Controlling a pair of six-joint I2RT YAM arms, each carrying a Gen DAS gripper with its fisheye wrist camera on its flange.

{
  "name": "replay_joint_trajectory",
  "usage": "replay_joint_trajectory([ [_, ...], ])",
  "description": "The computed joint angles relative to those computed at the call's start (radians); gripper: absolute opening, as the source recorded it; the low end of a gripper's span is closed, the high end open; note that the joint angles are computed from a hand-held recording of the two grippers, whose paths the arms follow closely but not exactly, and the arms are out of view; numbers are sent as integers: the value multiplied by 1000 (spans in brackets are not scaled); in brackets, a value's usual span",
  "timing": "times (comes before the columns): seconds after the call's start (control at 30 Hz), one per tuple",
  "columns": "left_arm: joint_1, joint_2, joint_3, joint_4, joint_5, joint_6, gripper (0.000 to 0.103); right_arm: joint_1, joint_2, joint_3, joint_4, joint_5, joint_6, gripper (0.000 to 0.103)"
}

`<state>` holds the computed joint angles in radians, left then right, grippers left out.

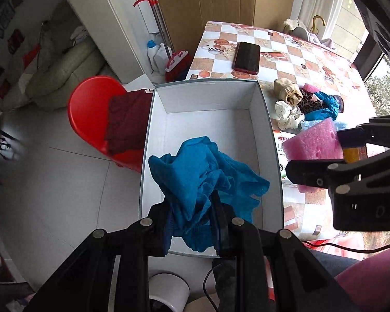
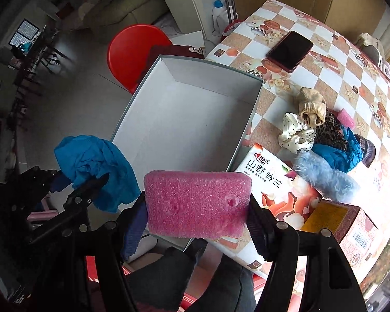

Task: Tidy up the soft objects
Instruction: 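Hold the blue cloth and pink sponge above the white box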

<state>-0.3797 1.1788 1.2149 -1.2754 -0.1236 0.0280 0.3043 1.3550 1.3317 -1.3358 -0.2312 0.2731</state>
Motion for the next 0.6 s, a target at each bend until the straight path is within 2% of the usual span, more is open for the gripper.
replay_joint_trajectory([
  [0.6, 22, 6, -9, 1, 6, 25, 27, -1, 31, 9, 1, -10, -12, 70],
])
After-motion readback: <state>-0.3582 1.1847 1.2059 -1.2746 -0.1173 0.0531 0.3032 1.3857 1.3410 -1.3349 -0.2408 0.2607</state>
